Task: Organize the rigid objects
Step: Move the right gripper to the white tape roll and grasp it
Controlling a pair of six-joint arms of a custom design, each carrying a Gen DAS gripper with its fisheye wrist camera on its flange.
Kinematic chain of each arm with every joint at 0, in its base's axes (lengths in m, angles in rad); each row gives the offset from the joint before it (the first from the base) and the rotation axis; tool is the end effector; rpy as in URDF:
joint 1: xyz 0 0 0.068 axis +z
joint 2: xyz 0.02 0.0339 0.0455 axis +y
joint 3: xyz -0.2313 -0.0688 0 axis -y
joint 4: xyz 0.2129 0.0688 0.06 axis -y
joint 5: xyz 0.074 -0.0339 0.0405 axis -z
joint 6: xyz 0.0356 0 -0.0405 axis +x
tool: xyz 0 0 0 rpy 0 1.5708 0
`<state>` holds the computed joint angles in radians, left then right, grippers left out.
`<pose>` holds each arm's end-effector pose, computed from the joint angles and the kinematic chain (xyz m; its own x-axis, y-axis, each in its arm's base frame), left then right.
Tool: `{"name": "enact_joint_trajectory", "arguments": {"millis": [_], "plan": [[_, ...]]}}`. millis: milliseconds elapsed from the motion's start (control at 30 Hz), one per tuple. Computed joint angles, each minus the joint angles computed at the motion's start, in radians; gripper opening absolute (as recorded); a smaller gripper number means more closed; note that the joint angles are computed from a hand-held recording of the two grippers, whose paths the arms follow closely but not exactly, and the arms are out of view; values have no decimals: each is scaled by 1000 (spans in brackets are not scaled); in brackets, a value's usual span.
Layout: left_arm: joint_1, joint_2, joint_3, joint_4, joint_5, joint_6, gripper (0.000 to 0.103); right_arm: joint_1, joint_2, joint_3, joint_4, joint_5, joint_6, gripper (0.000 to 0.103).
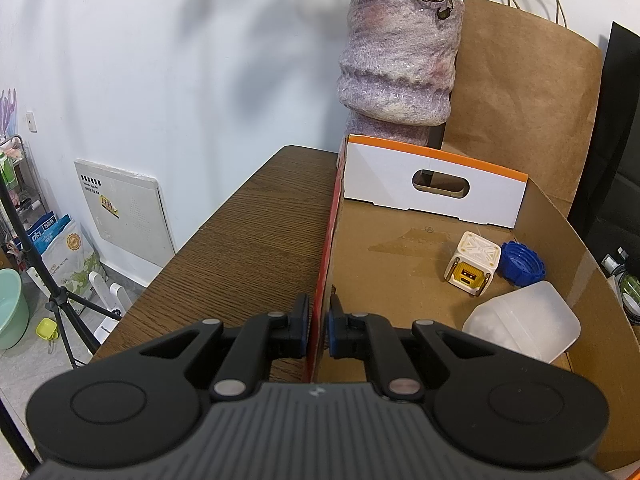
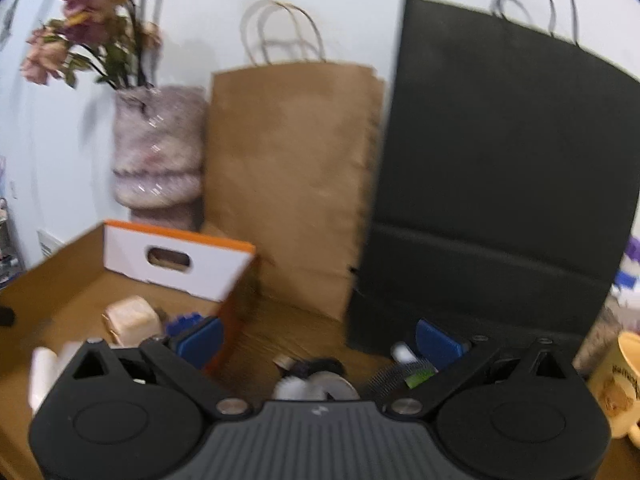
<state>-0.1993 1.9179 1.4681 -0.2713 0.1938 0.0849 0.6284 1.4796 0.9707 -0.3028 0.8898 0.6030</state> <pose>0.3891 -0.0856 0.2206 -0.6163 0.2094 -0.7592 0.3897 0.9188 -0.0630 0.2431 0.1425 0.2226 -0.4479 0.1159 -0.8865 0.3843 0.9202 -0.0739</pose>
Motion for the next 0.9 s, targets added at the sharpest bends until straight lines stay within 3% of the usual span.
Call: {"name": "enact_joint_trajectory", "arguments": {"millis": [133,267,567,800,900], "plan": [[0,0,0,0,0,-1,10,-24,-18,-80,29,-41,9,101],[0,0,0,0,0,-1,10,-39,16,-101,69,-67,3,87],[0,1,2,-1,0,0,10,-65,44,-115,129,-144,-19,70],[0,0,0,0,0,-1,10,-88,42,-143,165,-177,4,63],[1,1,2,0,0,0,10,-91,34,-158,183,-179,5,47]]}}
